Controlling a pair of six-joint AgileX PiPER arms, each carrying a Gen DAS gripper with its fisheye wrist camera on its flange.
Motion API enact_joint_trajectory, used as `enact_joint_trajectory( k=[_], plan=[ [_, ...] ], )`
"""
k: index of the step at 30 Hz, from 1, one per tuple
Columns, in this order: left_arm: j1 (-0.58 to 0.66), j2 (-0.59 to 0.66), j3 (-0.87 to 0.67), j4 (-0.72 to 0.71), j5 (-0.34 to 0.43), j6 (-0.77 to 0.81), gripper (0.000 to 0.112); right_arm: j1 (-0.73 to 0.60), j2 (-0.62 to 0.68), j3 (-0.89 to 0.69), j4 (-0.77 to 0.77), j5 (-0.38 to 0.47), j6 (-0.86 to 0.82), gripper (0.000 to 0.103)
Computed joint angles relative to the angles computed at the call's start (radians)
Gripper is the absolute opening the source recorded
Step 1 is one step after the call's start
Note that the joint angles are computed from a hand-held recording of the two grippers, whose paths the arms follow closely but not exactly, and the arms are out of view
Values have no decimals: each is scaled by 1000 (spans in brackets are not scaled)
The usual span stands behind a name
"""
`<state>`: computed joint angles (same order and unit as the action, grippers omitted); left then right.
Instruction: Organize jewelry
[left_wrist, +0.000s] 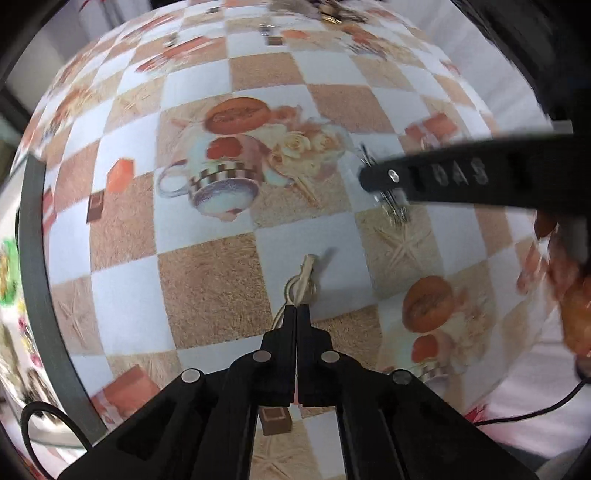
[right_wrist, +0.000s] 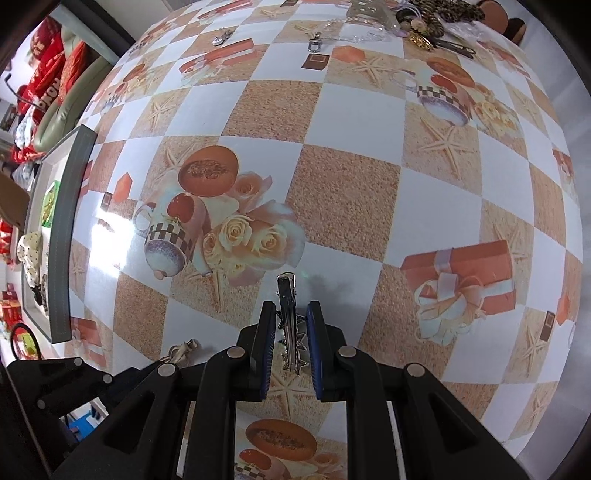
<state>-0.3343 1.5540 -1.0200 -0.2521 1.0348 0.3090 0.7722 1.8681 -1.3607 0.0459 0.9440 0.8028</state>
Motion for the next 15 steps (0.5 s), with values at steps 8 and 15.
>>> enact_joint_trajectory(
  k=[8,15],
  plan=[
    [102,8,-57,-50,80,-15,3,-3,-90,69,29,-5,12,18],
    [69,-19,-40,50,57,-33,4,-10,-160,130,45,-12,40,18]
  ],
)
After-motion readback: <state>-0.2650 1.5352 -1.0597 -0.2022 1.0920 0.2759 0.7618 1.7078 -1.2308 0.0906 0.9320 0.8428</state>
